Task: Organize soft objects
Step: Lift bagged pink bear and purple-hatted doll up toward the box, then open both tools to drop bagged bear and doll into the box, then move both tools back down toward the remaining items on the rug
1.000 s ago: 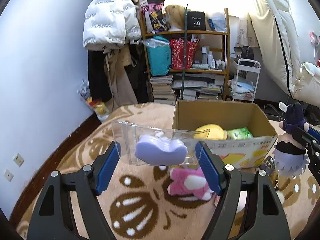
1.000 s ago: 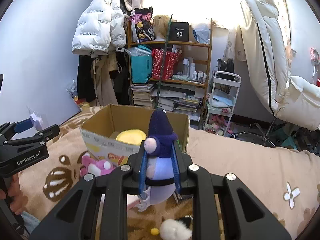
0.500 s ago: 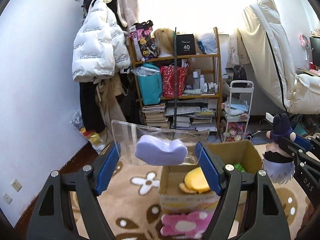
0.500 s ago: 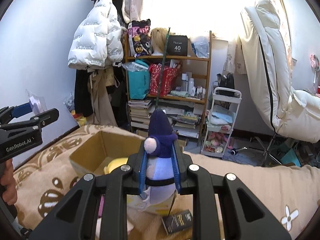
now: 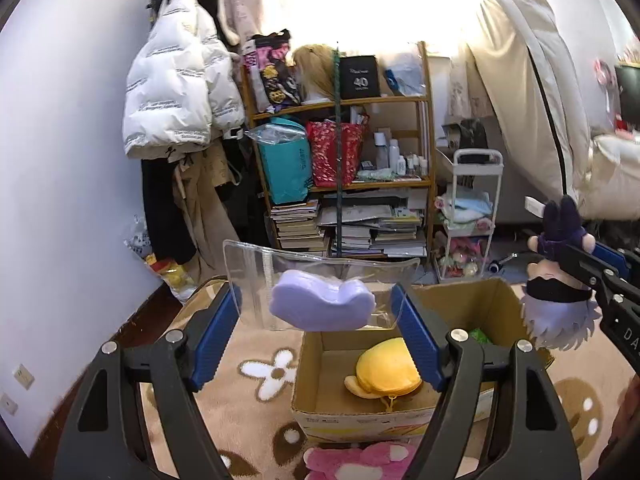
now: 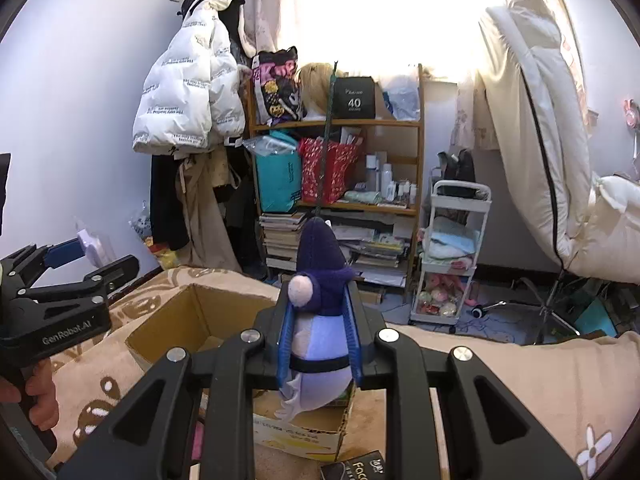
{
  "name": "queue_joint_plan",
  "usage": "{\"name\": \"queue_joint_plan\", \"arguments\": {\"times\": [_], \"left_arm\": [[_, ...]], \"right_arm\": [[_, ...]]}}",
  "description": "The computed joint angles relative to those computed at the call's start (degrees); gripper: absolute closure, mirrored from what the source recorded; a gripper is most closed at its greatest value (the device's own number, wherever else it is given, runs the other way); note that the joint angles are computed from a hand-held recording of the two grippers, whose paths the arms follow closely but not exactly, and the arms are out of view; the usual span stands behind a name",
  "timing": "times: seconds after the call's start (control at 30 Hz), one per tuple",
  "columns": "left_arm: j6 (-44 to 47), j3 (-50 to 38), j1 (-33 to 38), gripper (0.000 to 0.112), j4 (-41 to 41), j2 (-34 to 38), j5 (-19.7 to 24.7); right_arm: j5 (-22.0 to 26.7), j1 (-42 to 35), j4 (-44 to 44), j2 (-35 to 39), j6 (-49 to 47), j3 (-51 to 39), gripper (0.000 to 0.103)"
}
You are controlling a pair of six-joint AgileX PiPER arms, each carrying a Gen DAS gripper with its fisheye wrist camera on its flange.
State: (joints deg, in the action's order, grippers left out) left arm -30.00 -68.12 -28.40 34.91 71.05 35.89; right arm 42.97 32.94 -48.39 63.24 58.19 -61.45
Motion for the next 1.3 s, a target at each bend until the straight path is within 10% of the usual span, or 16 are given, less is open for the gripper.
{"name": "queue_joint_plan", "arguments": {"times": [0.57,0.77,1.3], "left_arm": [[11.51,-1.36,2.38,0.028,-16.01,6.33,-0.98],[4.73,0.14,0.33,0.016,-8.69,5.27,-0.05],[3.42,4.3,-1.22,0.011,-6.86,-1.51,8.22]], "right_arm": [[-7.58,-2.99,5.39,5.27,-1.57,3.18,0.076],[-11.73,-7.53,13.48,4.31,-6.45,4.62,0.074],[-2.13,-2.04,10.48,0.83,-3.02,2.53,0.02]]}}
